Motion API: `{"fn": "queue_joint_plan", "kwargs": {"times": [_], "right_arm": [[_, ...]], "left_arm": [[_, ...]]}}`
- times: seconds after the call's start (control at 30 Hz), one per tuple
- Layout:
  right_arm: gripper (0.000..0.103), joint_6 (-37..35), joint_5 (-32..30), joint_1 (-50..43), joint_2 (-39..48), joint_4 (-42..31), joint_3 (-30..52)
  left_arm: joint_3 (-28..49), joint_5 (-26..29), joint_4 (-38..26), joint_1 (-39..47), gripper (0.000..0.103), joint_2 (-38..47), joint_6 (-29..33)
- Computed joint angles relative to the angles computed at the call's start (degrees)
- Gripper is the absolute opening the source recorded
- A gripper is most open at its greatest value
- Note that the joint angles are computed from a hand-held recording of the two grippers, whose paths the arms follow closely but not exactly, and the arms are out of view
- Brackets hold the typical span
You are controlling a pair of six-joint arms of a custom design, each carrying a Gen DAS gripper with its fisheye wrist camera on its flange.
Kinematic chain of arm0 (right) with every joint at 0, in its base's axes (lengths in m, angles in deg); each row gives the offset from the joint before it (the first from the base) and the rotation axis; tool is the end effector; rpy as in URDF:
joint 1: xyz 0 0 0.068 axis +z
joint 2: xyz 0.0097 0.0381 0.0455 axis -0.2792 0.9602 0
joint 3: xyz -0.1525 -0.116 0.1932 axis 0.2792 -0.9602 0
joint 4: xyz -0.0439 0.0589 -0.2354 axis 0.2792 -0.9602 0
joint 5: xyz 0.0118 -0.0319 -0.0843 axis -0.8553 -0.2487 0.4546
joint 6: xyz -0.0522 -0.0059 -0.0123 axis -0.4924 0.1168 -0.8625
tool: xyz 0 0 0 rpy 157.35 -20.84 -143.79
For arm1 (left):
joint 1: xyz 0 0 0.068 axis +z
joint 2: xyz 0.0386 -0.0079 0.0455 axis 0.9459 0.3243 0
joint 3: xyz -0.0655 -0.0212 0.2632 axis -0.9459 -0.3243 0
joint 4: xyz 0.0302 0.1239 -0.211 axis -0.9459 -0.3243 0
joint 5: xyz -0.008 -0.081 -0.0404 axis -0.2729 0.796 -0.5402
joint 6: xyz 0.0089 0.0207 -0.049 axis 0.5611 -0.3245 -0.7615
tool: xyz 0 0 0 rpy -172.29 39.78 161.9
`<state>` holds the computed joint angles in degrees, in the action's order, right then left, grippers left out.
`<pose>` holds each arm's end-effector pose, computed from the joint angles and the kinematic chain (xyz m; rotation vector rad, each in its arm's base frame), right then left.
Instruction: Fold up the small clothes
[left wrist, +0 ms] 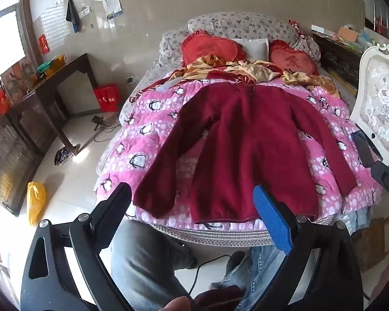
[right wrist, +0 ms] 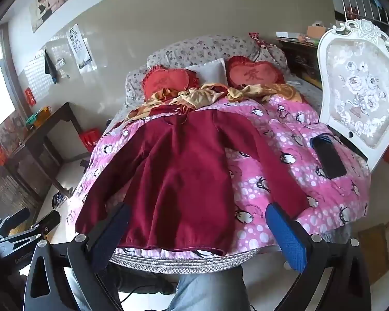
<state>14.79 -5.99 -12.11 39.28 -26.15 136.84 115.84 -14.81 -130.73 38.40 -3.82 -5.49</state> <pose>0.3139 0.0350 0.3050 -0.3461 2.3162 0.4180 0.2439 -0.1292 0.2930 -0.4866 2.3444 0.3657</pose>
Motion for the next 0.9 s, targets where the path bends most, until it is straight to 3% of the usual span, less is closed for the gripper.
{"fn": "queue_joint_plan", "kwargs": {"times": [0.3,0.47,0.9], "right_arm": [[0.103,0.47,3.84,1.73,1.64,-3.39,2.66],[0.103,0.81,5.47,3.00,3.92,-4.64,5.06],[0.103,1.68,9.77,6.61,10.85,-5.11,10.65]], "left_arm": [[0.63,0.42,-0.36,-1.18,0.095,-0.10,-1.26],[-0.77,5.93,3.45,4.63,0.095,0.01,3.45],[-0.32,10.80,7.95,10.15,0.095,3.61,8.47]]}}
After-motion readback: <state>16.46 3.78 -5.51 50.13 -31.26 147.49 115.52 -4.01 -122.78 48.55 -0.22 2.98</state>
